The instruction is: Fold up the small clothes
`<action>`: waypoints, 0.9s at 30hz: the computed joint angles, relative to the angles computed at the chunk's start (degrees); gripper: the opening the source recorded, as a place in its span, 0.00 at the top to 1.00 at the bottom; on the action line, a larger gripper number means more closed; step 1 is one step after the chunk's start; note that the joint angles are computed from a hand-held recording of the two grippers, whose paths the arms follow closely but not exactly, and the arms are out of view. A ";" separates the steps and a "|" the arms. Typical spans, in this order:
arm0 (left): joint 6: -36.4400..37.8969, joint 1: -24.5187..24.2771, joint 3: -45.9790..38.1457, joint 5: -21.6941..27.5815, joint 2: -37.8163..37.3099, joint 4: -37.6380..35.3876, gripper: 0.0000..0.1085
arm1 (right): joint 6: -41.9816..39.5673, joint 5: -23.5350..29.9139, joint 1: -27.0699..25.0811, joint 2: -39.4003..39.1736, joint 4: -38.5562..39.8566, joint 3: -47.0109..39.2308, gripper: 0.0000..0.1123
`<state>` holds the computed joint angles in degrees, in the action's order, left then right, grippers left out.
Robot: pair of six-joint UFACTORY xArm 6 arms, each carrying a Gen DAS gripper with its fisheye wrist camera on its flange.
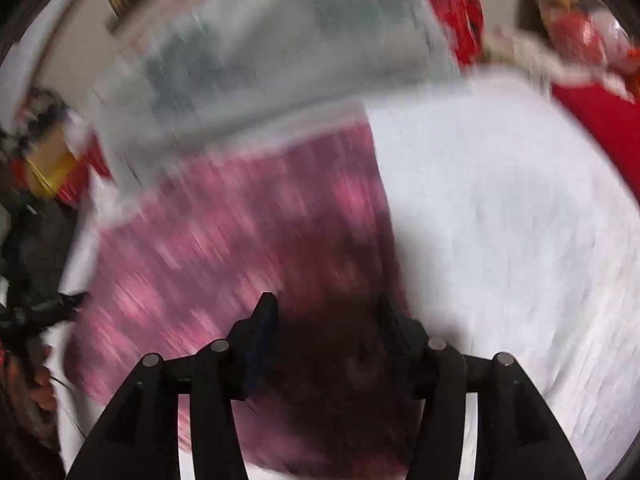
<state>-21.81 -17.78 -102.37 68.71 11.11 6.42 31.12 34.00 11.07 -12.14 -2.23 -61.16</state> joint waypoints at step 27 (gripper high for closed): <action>9.90 16.24 -16.92 21.02 6.58 -14.12 0.19 | -9.67 6.41 29.87 18.20 -14.59 -24.96 0.38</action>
<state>-11.91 -1.54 -119.29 89.72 17.69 -7.70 21.45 40.41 40.94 6.07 -16.82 -86.12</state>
